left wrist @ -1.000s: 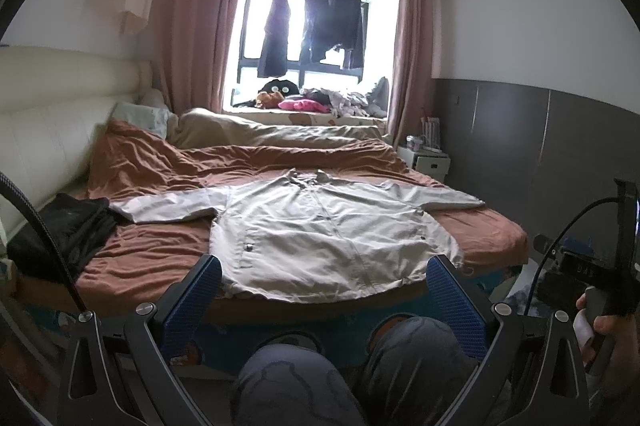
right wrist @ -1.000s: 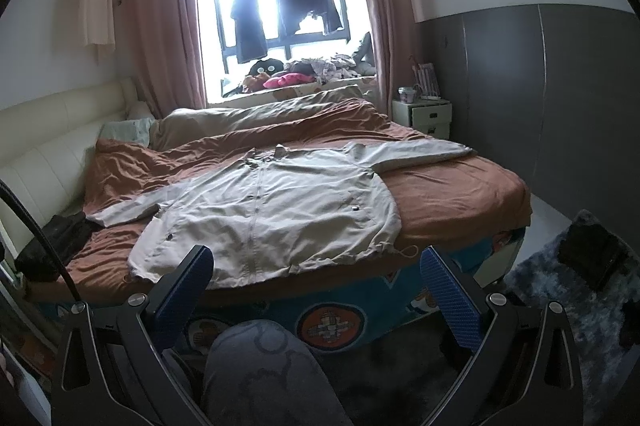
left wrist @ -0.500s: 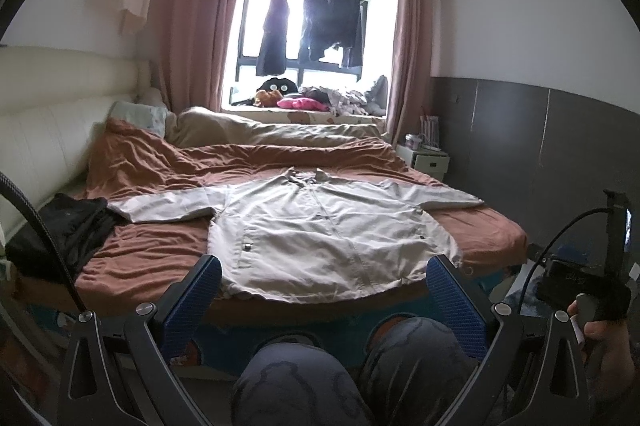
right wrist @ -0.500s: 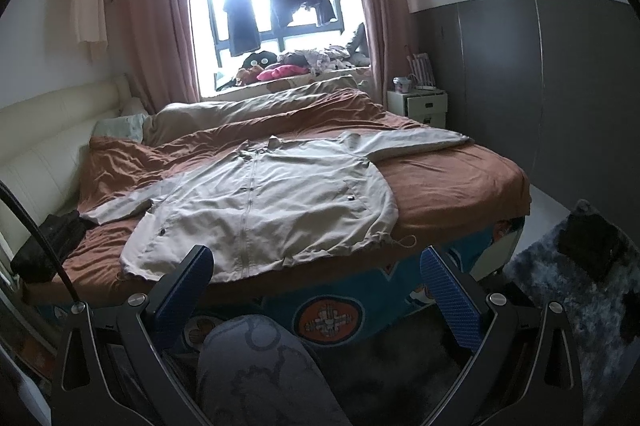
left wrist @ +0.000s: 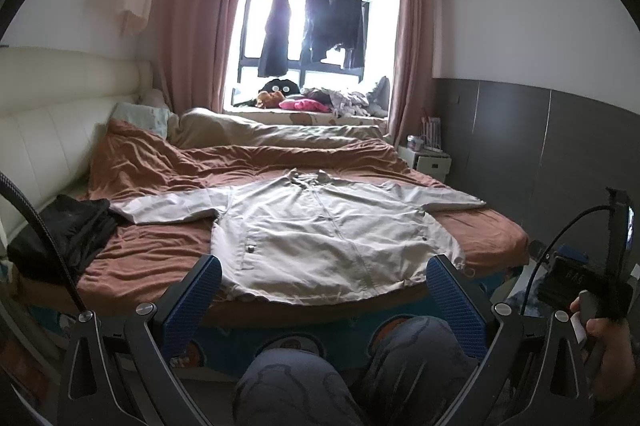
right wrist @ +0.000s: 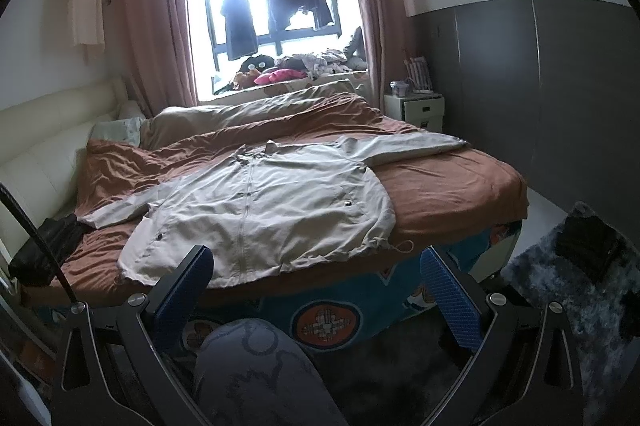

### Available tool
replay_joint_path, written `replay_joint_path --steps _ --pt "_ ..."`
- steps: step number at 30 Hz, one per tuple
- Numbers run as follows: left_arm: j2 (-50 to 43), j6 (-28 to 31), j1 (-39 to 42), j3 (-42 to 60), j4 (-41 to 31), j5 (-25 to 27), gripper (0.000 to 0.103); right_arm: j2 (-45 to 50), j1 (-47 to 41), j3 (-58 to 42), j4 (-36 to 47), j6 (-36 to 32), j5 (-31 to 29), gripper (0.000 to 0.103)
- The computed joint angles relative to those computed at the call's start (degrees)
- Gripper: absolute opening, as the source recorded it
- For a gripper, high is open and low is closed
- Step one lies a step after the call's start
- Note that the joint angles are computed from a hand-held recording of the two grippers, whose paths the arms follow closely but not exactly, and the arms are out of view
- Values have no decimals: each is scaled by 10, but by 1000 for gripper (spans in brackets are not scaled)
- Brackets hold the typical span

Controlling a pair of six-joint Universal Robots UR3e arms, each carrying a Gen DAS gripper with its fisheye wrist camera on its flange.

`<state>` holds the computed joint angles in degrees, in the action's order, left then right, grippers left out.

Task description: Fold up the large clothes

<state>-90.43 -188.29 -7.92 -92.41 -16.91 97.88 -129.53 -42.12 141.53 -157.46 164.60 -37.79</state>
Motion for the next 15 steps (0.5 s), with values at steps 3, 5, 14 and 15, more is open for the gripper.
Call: replay_joint_path --steps 3,5,14,15 --pt "-6 1 1 11 -5 3 103 29 18 -9 -34 13 -15 103" --pt "-9 0 5 14 -6 -1 103 63 37 -18 -67 28 -30 103" --pt "-57 4 49 71 -38 -33 103 229 159 -106 -190 98 -126 103" --pt "-67 7 54 83 -45 -35 103 259 182 -129 -200 108 -142 103"
